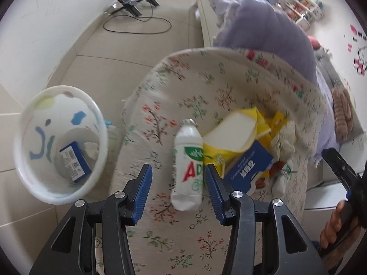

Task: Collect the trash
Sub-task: 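Grasp the white AD milk bottle with the left gripper, then grasp the crumpled tissue pile with the right gripper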

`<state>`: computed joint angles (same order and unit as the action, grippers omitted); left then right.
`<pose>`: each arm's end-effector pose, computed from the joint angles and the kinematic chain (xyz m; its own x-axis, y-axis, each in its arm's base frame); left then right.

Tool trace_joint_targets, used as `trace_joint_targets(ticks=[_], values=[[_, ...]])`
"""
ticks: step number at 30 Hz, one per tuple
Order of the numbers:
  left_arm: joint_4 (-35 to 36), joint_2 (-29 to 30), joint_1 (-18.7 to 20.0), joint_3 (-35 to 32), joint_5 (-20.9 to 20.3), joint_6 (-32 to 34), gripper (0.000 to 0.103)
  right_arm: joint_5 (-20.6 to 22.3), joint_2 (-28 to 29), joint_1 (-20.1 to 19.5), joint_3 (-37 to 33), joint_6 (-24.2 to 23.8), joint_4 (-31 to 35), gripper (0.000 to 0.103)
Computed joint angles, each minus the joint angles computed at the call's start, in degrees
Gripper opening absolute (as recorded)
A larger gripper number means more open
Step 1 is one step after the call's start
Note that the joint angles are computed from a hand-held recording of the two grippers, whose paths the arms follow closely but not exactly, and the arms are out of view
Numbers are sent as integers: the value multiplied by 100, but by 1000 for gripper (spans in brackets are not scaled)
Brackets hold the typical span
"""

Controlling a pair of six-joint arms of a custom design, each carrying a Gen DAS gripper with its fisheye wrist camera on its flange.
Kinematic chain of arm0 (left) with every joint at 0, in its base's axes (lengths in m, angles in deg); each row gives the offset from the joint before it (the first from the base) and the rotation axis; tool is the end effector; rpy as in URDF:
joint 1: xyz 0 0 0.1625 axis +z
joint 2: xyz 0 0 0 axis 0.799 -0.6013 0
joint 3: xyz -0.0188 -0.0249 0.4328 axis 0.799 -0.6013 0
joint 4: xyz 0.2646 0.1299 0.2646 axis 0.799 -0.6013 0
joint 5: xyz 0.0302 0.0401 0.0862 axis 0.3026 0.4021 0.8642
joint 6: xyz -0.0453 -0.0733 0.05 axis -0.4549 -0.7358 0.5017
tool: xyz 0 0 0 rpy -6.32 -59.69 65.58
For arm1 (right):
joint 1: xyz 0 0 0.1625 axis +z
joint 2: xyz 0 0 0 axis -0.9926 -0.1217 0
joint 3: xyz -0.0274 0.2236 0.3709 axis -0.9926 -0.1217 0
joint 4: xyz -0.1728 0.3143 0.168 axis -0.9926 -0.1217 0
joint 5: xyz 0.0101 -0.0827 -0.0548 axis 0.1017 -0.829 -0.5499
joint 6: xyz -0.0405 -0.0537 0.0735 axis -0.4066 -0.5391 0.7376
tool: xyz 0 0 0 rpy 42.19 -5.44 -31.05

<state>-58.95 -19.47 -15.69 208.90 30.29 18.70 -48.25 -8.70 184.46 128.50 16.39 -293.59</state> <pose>-0.0315 -0.2633 0.1786 -0.8852 -0.2389 -0.3991 -0.0473 0.8998 -0.4338 0.1520 -0.2531 0.1531 -0.8995 -0.1973 0.3898 -0.3550 0.8501 -0.3890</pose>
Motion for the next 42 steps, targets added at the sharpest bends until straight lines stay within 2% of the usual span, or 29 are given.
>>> trace_joint_targets(ticks=[1,4,10,12,18,19,20,21,25,32,33,35,36,37,42], values=[[-197,235,-7,21,-10,22,51,56,123,-223,17,-4,-107,69],[-744,842,61,24,-72,218,51,313,6,-564,-2,-58,74,69],[-1483,1834,268,-33,-191,505,51,347,196,-731,-176,-58,248,69],[-1468,2027,292,-83,-158,532,51,296,330,-713,-258,-105,305,69],[-1773,2144,532,-94,-121,739,50,102,784,-511,-495,-205,323,73],[-1794,2151,571,-98,-117,776,48,68,873,-482,-527,-221,274,74],[-1816,2168,615,-103,-115,821,41,22,945,-453,-545,-240,218,74],[-1805,2186,660,-120,-129,865,39,-14,998,-418,-576,-240,211,75],[-1918,2215,686,-101,-147,1007,39,-163,1257,-343,-700,-268,138,75],[-2691,2629,652,-16,-547,1322,39,-430,1961,-206,-867,-406,-237,75],[-2749,2655,631,-4,-571,1341,39,-516,2047,-160,-864,-474,-350,74],[-2885,2671,603,30,-629,1406,38,-652,2178,-46,-857,-586,-575,56],[-2967,2682,586,49,-651,1441,38,-617,2099,-26,-829,-571,-531,38],[-3049,2682,543,72,-694,1479,38,-595,1951,-49,-789,-547,-430,27],[-3210,2871,304,94,-829,1585,38,-402,1607,-169,-581,-577,-449,21]])
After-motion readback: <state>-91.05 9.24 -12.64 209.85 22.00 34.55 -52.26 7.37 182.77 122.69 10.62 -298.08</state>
